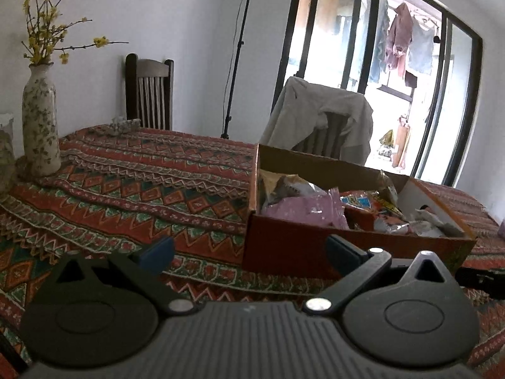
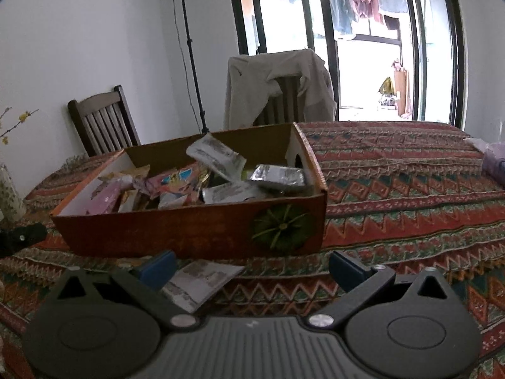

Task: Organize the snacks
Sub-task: 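Withdraw both open tools from the box back over the remaining packets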

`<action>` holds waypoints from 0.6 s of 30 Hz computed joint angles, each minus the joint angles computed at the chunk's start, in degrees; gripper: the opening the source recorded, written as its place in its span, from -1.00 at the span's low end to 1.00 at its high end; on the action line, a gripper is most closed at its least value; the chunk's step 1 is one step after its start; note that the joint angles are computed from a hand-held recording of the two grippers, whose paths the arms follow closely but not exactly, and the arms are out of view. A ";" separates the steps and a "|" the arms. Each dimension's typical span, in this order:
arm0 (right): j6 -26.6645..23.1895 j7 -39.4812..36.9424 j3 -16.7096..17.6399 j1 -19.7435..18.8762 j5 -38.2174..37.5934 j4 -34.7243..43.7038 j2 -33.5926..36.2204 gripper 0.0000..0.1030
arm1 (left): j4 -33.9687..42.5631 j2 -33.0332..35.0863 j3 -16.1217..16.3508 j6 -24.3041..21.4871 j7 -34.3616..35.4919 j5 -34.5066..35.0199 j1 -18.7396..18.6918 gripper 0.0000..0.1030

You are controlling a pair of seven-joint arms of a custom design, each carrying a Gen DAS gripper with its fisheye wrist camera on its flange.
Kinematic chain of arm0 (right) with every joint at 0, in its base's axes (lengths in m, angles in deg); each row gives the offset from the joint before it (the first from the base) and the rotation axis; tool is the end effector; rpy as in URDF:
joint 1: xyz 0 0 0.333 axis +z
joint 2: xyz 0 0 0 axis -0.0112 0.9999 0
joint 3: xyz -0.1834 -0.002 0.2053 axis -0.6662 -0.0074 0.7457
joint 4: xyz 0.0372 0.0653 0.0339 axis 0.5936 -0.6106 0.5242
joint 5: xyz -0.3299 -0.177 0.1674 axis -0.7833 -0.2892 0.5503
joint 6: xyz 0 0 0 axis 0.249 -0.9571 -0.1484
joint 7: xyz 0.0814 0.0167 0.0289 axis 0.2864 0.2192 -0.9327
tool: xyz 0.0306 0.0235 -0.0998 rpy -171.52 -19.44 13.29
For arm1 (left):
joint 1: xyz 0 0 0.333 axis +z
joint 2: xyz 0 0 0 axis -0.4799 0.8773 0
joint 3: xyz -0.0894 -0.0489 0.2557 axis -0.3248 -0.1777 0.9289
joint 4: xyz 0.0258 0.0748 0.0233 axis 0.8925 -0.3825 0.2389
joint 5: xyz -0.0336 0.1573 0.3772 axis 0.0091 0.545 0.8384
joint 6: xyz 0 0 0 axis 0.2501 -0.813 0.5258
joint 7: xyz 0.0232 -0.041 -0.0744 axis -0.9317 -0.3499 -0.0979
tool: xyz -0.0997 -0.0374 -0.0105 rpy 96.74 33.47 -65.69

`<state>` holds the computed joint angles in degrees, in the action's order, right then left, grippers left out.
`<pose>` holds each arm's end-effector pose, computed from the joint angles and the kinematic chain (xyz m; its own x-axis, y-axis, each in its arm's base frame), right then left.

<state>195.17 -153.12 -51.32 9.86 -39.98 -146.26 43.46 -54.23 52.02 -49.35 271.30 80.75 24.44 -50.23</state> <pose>0.5478 0.1504 0.3506 -0.3609 -0.9204 -0.1503 -0.4872 0.3235 -0.8112 0.6263 -0.2970 0.3521 -0.3297 -0.9317 0.1526 -0.4581 0.0166 -0.8888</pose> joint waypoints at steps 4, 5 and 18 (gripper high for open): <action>0.43 -5.99 -0.06 0.44 4.80 3.14 3.15 1.00 | 0.26 0.32 -0.87 -0.22 -0.37 0.93 1.03 1.00; 0.28 -8.15 -0.17 0.65 6.55 4.15 4.18 1.00 | 0.37 0.38 -0.79 -0.55 -0.52 0.89 1.06 1.00; 2.80 -14.73 -4.54 5.19 13.34 10.16 12.20 1.00 | 2.39 1.43 7.09 -3.60 -1.49 -2.86 -5.70 1.00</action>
<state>197.97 -167.85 -55.87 15.05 -26.63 -136.09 55.65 -51.84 53.45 -42.26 267.70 79.26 21.59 -55.92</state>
